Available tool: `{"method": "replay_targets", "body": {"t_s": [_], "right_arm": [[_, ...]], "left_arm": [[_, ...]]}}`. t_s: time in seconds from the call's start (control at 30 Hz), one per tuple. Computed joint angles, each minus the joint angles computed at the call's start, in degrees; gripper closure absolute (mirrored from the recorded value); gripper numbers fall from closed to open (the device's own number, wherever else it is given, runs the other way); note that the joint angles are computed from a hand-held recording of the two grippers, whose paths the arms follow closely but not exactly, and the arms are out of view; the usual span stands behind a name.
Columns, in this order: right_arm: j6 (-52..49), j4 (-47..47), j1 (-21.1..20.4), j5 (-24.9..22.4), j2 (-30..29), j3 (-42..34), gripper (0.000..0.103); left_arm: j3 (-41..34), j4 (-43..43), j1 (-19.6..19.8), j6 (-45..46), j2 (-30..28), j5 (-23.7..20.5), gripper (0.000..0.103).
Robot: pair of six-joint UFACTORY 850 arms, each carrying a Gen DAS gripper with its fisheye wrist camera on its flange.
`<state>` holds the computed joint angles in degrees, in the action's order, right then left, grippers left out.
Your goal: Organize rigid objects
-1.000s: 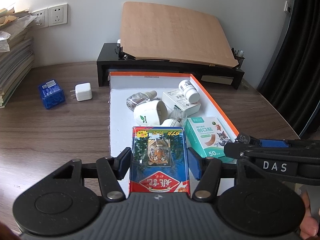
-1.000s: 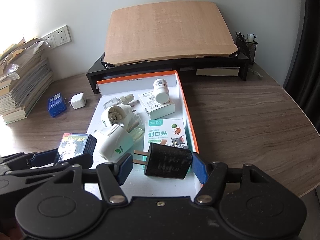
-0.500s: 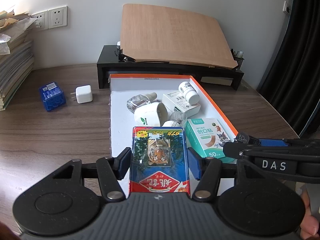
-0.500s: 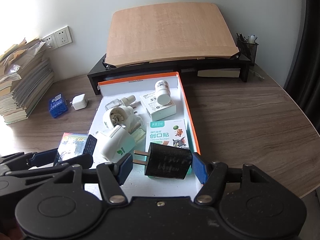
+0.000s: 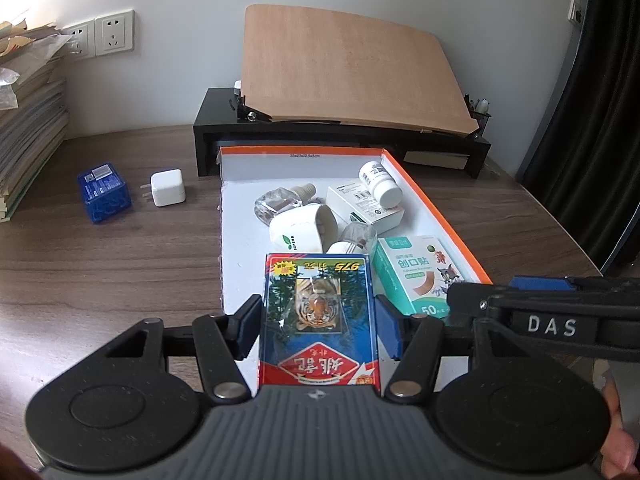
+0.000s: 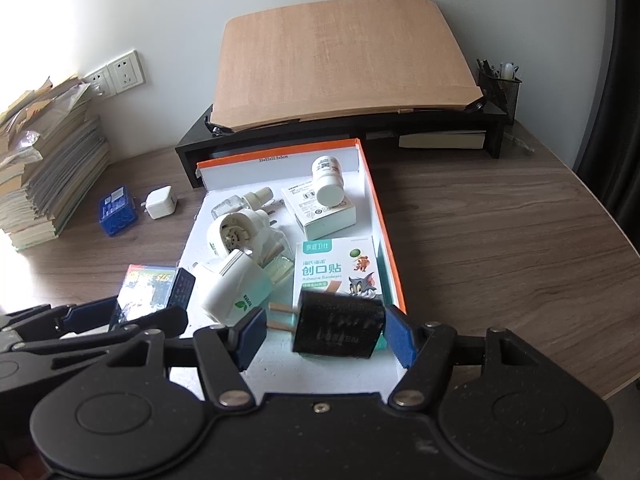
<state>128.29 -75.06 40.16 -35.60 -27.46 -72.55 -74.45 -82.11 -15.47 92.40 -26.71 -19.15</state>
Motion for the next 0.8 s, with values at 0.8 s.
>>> {"method": "replay_targets", "body": {"t_s": [0.8], "right_arm": [[5.89, -4.26, 0.97, -4.45, 0.22, -1.16, 0.024]], "left_arm": [[0.03, -12.38, 1.12, 13.63, 0.29, -1.05, 0.031]]}}
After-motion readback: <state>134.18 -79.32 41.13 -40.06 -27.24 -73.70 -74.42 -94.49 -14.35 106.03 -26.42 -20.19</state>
